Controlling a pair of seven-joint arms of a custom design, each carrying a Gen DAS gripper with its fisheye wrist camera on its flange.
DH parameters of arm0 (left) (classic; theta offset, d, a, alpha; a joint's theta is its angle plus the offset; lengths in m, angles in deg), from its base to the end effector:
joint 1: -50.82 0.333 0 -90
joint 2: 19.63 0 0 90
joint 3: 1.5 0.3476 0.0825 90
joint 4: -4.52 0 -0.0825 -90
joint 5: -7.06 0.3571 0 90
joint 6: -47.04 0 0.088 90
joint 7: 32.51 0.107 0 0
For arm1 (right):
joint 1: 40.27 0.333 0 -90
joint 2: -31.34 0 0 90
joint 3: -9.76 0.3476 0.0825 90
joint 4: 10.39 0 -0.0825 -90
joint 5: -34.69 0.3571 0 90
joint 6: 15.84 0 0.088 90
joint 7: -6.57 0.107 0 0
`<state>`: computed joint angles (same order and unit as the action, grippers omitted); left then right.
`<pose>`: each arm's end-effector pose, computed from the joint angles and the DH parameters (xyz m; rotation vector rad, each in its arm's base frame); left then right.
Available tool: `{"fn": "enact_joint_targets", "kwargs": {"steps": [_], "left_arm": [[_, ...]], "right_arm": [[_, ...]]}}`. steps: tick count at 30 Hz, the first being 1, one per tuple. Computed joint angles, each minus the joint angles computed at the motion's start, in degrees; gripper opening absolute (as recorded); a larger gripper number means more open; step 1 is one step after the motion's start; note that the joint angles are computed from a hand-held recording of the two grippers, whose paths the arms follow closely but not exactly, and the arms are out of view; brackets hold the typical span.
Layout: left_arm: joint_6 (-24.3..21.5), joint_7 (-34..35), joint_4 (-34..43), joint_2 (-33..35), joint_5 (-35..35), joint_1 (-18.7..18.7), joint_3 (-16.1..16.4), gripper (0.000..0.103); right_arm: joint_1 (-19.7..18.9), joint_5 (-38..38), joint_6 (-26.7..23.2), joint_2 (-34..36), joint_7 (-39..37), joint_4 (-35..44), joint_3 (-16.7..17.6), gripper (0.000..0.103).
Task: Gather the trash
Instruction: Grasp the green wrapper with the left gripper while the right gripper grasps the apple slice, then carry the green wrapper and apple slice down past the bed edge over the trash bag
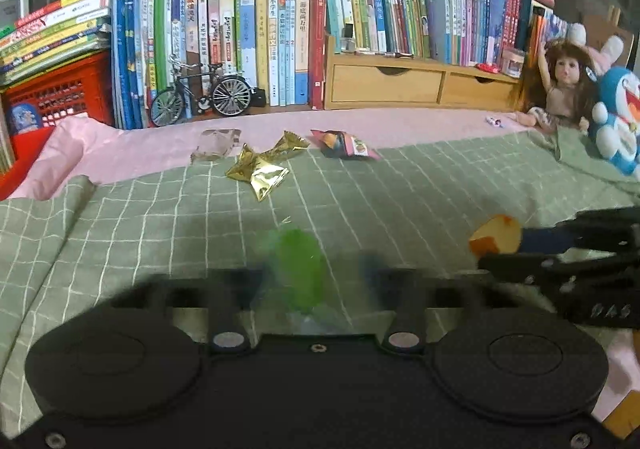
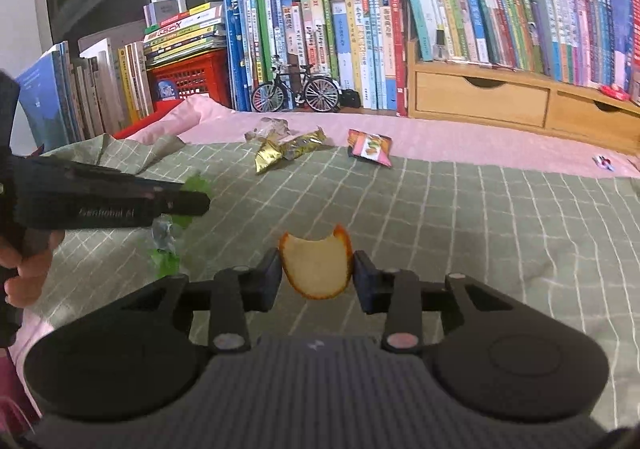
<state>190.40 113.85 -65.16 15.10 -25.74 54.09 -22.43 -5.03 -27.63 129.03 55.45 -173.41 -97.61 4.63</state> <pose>0.7499 -0.1385 0.5524 -0.9488 2.3648 -1.2245 0.6034 0.3748 0.5184 -1.3654 1.8122 -0.8926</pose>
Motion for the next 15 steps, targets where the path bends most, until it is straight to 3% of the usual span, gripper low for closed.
{"fn": "enact_joint_targets", "kwargs": {"steps": [1, 4, 10, 12, 14, 15], "left_arm": [[2.11, 1.61, -2.52, -1.10, -1.45, 0.73, -0.84, 0.079], [4.03, 4.91, -6.80, -3.08, -4.94, 2.45, -2.25, 0.082], [3.31, -0.13, -7.64, -2.99, -5.21, 0.74, 0.19, 0.083], [1.55, -4.26, -5.79, -1.76, -3.49, -0.40, 1.28, 0.075], [0.48, -8.58, -4.32, -0.83, -0.79, -1.72, 2.64, 0.043], [3.38, -8.34, -5.67, -1.37, -0.07, -2.15, 2.71, 0.032]], "right_arm": [[0.26, -0.04, -0.48, -0.37, 0.53, -0.54, -0.03, 0.043], [0.65, -0.80, -1.41, -1.71, 2.20, -2.51, 0.24, 0.044], [0.46, -2.81, -3.22, -3.50, 4.95, -5.24, 1.67, 0.045], [0.29, -3.30, -3.24, -3.90, 5.76, -5.89, 2.16, 0.045], [0.12, -3.57, -3.28, -4.19, 6.02, -6.25, 2.66, 0.045], [0.11, -3.74, -3.37, -4.39, 6.04, -6.49, 2.87, 0.045]]}}
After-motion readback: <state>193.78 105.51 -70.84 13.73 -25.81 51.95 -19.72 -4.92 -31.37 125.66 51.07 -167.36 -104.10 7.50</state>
